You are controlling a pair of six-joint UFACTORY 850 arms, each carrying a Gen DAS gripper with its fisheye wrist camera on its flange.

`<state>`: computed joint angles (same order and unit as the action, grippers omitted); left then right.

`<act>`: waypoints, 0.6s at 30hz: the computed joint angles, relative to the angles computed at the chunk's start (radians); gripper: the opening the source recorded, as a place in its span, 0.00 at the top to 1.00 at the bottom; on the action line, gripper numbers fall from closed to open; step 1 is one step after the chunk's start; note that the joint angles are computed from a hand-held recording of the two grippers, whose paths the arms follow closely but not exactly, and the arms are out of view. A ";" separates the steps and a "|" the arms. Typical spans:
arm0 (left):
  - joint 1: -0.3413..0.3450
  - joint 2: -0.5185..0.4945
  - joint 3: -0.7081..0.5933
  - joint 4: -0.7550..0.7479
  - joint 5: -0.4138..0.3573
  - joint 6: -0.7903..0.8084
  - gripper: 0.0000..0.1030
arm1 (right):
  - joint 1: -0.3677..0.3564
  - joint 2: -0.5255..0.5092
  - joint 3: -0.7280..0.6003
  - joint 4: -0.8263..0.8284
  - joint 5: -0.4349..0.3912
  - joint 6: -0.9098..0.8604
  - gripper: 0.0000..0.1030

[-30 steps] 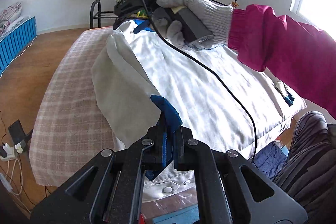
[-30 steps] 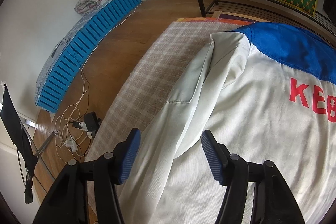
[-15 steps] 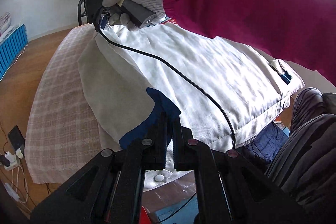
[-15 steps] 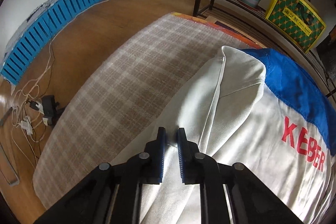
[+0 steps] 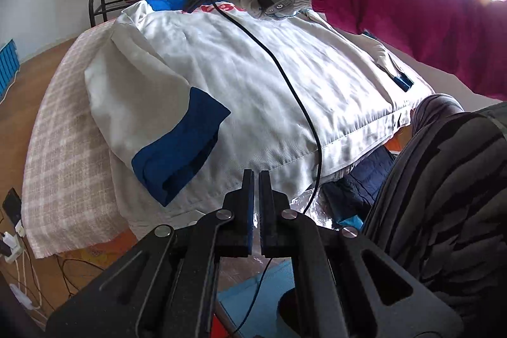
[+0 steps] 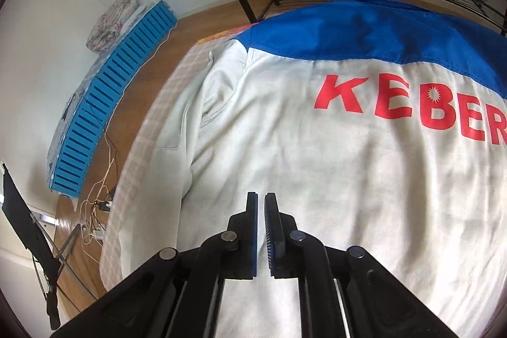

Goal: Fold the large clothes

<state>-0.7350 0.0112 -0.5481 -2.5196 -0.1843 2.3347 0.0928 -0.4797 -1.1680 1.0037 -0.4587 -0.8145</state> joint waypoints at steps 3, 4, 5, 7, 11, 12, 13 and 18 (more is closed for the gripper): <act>0.034 0.029 0.011 0.027 -0.019 -0.091 1.00 | 0.015 0.006 -0.027 0.061 -0.001 -0.072 0.49; 0.050 0.041 0.016 0.024 -0.024 -0.105 1.00 | 0.034 0.000 -0.050 0.047 -0.006 -0.074 0.34; 0.063 0.049 0.019 0.014 -0.028 -0.108 1.00 | 0.055 -0.009 -0.075 0.030 -0.009 -0.081 0.33; 0.082 0.053 0.020 -0.060 -0.030 -0.062 1.00 | 0.109 -0.038 -0.135 -0.095 0.007 -0.019 0.35; 0.127 0.028 0.016 -0.036 -0.063 -0.137 0.99 | 0.183 -0.128 -0.250 -0.391 0.018 0.285 0.41; 0.135 0.020 0.015 -0.058 -0.075 -0.127 0.99 | 0.183 -0.149 -0.269 -0.380 0.008 0.308 0.45; 0.146 0.010 0.014 -0.060 -0.089 -0.137 0.99 | 0.177 -0.168 -0.282 -0.350 -0.005 0.313 0.49; 0.200 -0.040 0.003 -0.076 -0.135 -0.164 0.99 | 0.150 -0.245 -0.311 -0.236 -0.058 0.307 0.65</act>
